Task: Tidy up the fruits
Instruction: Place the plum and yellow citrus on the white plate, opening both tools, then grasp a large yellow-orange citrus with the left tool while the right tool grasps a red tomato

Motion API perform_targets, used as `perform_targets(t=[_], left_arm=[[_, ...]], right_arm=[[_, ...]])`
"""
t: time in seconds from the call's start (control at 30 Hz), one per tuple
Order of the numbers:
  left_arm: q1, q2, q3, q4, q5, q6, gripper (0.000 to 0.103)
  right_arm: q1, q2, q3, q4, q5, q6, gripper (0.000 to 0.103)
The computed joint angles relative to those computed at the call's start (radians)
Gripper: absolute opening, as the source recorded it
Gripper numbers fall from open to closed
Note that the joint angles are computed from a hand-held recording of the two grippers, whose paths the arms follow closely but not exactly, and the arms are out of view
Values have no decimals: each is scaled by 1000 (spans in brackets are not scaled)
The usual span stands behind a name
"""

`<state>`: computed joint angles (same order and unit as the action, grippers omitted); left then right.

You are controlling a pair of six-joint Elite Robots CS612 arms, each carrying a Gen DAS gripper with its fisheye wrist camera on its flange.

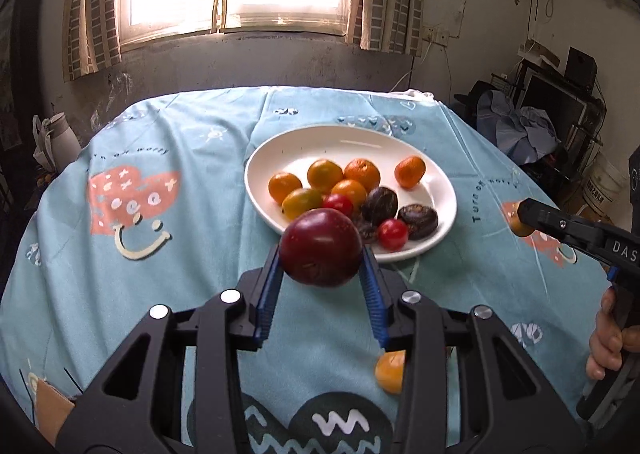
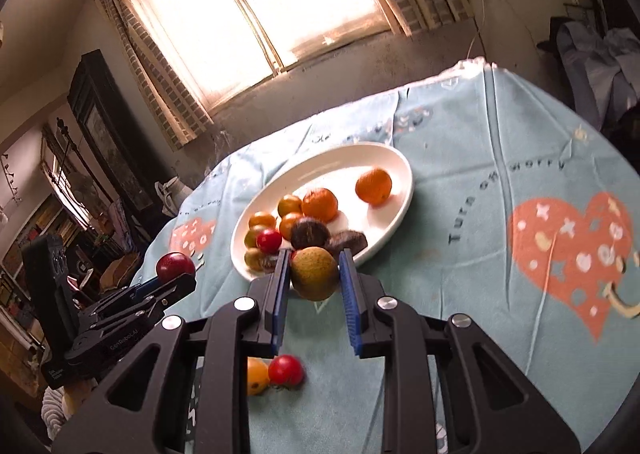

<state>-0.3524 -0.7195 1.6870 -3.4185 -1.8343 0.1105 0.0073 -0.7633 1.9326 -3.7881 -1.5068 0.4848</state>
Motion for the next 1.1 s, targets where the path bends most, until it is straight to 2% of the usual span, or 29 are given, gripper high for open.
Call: perform_targets(t=[0.13, 0.3, 0.4, 0.53, 0.6, 0.77, 0.8, 0.83, 0.87, 0.9, 1.03, 1.1], left_arm=[[-26, 10, -63, 45, 27, -8, 39], [-50, 59, -134, 106, 72, -11, 39], [-51, 87, -174, 149, 92, -12, 39], [-40, 105, -206, 183, 50, -23, 40], [-38, 104, -202, 173, 46, -16, 50], [-30, 84, -161, 110, 45, -28, 58], [-28, 77, -147, 94, 47, -29, 61], [-26, 69, -128, 73, 52, -28, 62], [-24, 62, -106, 51, 54, -27, 65], [-21, 54, -83, 30, 53, -24, 68], [-14, 23, 17, -63, 53, 15, 73], [-15, 15, 73, -133, 71, 40, 83]], right_arm=[[-1, -10, -66, 90, -22, -41, 25], [-2, 46, -172, 195, -49, -49, 25], [-12, 82, -219, 245, -48, -26, 25], [-14, 103, -254, 316, -58, -47, 28], [-16, 98, -249, 328, -53, -46, 28], [-20, 53, -181, 217, 4, -6, 28], [-17, 40, -162, 188, 10, -3, 32], [-12, 27, -141, 159, 3, -3, 52], [-4, 14, -119, 128, -22, 0, 65], [6, 7, -99, 86, -49, -1, 73], [34, -7, -16, -26, -95, -59, 73], [43, 0, 25, -73, -112, -55, 73]])
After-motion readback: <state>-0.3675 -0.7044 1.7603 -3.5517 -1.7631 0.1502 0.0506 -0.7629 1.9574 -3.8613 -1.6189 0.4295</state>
